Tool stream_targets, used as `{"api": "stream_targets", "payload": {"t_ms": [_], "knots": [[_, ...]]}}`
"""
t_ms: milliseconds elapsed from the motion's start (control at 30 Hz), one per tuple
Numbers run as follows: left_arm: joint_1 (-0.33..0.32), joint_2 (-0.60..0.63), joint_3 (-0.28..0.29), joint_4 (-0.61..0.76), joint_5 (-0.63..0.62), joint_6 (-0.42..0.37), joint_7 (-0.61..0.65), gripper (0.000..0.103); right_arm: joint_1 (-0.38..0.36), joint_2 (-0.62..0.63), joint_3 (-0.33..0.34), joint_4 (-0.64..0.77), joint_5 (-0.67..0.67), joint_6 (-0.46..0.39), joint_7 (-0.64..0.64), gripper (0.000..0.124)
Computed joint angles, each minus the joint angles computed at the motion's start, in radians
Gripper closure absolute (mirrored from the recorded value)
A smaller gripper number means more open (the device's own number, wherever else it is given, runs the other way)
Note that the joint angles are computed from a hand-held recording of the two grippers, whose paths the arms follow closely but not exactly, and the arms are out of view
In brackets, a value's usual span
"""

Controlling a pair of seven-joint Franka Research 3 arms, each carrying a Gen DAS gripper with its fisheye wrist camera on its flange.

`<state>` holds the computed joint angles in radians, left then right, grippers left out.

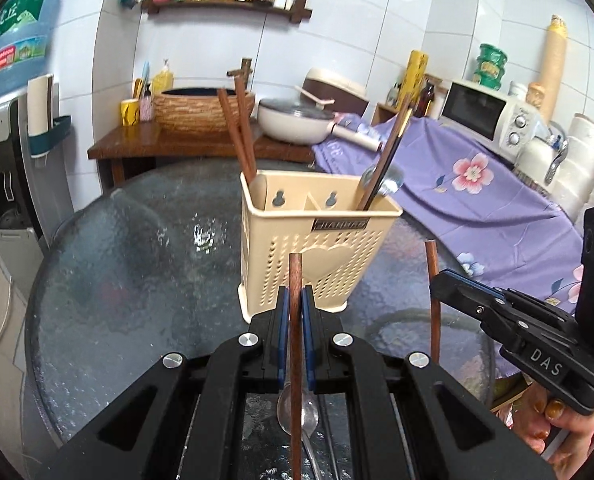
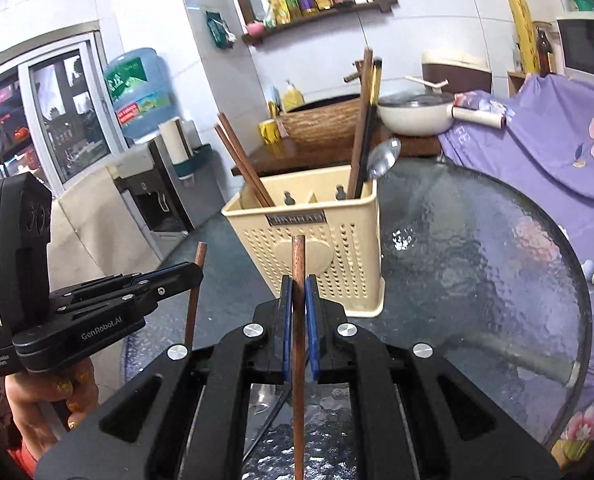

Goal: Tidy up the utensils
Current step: 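Grasp a wooden chopstick with each gripper and lift them over the holder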

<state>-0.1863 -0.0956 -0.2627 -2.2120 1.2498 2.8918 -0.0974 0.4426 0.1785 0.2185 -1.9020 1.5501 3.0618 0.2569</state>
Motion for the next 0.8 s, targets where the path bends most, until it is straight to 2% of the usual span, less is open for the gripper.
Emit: {"api": "stream_targets", "payload": {"t_ms": [300, 467, 800], "knots": [[0.017, -0.095, -0.024, -0.036, 0.068, 0.010, -0.057, 0.096, 0.005, -0.070, -0.019, -0.029, 0.067, -0.028, -0.081, 0.116], [0.038, -0.145, -0.043, -0.055, 0.099, 0.020, -0.082, 0.096, 0.013, -0.113, -0.034, -0.045, 0.140, -0.045, -0.172, 0.116], [0.060, -0.180, -0.060, -0.050, 0.117, 0.035, -0.078, 0.096, 0.020, -0.127, -0.045, -0.028, 0.067, -0.072, -0.132, 0.117]]}}
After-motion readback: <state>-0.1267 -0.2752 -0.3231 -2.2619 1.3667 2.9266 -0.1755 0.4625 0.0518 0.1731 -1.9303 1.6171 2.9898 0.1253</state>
